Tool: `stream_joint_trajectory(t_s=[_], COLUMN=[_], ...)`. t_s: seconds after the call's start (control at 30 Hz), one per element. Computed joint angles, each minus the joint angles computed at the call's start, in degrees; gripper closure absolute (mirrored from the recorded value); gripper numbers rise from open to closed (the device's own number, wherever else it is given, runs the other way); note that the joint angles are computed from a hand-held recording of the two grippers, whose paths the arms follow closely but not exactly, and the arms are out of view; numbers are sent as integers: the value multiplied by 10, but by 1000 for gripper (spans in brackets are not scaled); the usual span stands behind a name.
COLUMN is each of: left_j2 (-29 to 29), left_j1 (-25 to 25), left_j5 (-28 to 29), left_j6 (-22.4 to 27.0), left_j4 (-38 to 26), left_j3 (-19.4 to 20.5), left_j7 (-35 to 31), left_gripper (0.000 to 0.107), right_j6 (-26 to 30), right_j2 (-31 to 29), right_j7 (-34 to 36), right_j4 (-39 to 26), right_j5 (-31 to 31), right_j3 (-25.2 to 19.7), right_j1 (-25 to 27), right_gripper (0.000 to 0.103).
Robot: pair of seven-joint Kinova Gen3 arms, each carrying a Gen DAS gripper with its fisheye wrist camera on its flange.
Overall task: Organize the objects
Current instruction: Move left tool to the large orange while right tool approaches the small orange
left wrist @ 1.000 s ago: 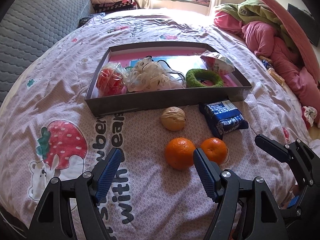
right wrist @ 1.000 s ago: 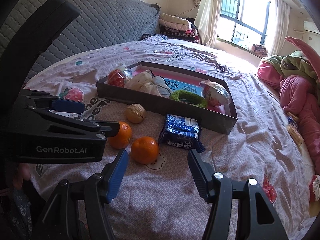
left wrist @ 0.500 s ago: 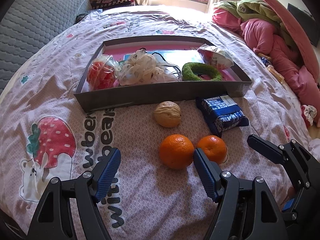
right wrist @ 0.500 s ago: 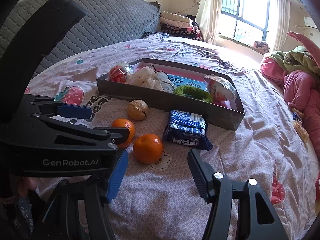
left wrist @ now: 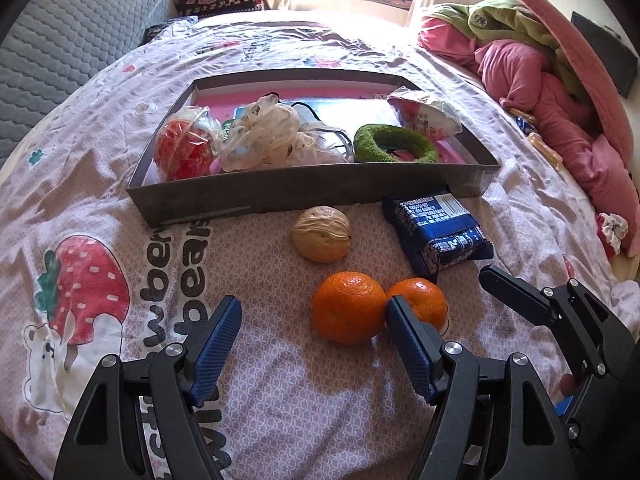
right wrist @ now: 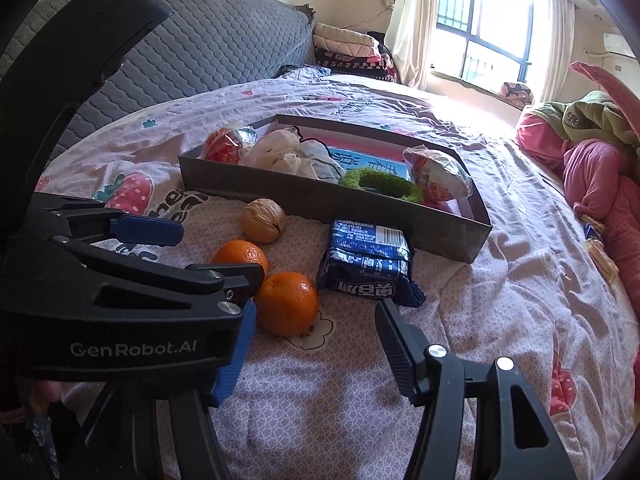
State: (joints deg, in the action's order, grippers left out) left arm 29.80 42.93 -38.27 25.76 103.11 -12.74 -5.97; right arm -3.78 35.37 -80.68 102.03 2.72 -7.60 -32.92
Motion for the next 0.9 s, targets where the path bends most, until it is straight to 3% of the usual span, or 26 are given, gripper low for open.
stream_joint_trajectory(t_s=[0.2, 0.37, 0.57, 0.73, 0.9], left_j2=[-1, -5, -4, -3, -3], left_j1=[-11, -33, -41, -56, -63], left_j5=[10, 36, 74, 114, 152], left_j6=[-23, -47, -64, -78, -103], left_j4=[6, 12, 8, 6, 13], left_j3=[-3, 7, 8, 15, 13], left_j7=[-4, -33, -87, -131, -167], left_gripper=[31, 34, 47, 53, 59], right_j6=[-3, 7, 10, 36, 46], right_j2=[8, 17, 22, 35, 36], right_j7=[2, 2, 14, 26, 34], right_j4=[-7, -19, -22, -37, -40], right_j5=[2, 13, 26, 33, 26], right_j3=[-6, -52, -74, -134, -148], right_j1=[4, 44, 57, 108, 122], right_gripper=[42, 43, 54, 64, 66])
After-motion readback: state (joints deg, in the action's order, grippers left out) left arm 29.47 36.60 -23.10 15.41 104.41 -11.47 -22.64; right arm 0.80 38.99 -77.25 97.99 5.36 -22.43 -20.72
